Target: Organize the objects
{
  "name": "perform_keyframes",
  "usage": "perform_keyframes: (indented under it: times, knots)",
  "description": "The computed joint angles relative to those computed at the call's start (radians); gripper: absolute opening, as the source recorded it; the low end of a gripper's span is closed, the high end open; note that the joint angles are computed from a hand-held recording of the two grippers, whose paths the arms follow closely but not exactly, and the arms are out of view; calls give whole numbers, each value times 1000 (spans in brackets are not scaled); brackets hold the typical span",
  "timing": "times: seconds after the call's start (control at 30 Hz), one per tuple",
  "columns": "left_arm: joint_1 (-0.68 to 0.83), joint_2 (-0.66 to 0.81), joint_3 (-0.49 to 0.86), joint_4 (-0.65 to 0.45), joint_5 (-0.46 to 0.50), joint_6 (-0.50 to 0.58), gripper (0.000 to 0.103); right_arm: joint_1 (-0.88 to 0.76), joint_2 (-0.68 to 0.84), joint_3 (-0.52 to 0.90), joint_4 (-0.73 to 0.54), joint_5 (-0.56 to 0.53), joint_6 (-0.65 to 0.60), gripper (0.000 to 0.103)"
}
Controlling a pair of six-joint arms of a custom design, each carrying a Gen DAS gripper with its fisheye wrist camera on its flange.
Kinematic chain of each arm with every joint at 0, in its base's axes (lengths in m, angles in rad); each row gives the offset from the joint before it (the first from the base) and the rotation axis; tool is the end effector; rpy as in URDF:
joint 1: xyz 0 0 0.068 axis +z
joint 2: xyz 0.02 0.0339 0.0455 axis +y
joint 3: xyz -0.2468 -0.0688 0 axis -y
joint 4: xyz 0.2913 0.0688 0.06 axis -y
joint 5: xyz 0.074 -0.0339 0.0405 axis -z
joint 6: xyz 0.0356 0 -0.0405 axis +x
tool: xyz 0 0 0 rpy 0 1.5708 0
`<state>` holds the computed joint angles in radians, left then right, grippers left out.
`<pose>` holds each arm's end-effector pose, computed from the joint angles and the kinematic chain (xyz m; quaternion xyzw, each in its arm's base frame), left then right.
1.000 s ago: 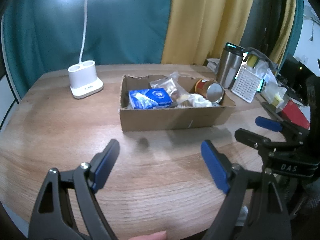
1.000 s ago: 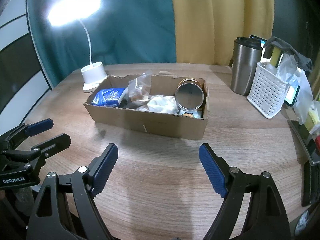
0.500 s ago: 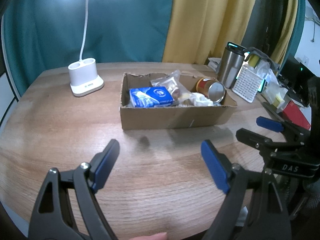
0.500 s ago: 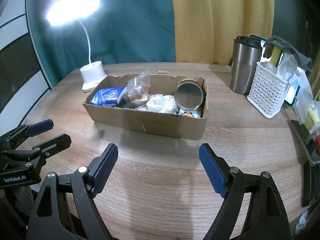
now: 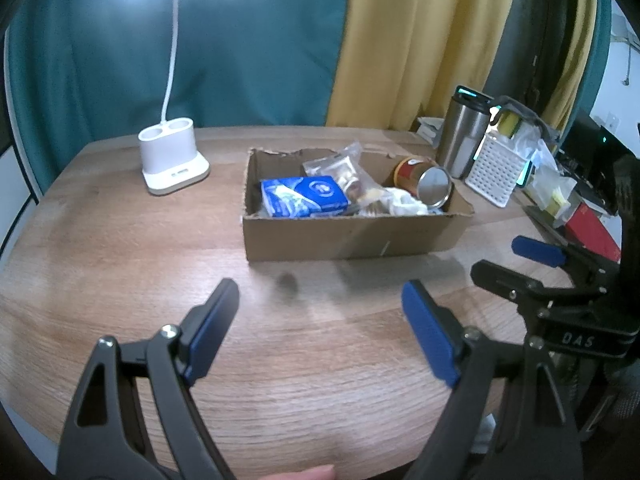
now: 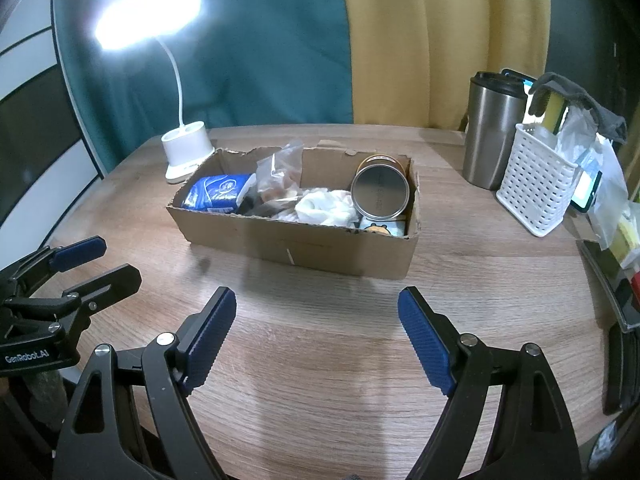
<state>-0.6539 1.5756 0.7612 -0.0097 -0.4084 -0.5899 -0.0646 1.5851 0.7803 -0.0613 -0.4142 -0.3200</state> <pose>0.2762 -0.1939 0.1113 -0.0448 0.9137 -0.0546 0.4003 0.3380 -0.0075 0.1107 -0.1874 0.9020 0.1249 0.3684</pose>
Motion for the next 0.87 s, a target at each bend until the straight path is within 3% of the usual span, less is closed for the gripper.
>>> perform_keyframes:
  times: [0.87]
  knots:
    - [20, 60, 63, -4, 36, 38, 85, -4, 52, 54, -29, -22, -11, 86]
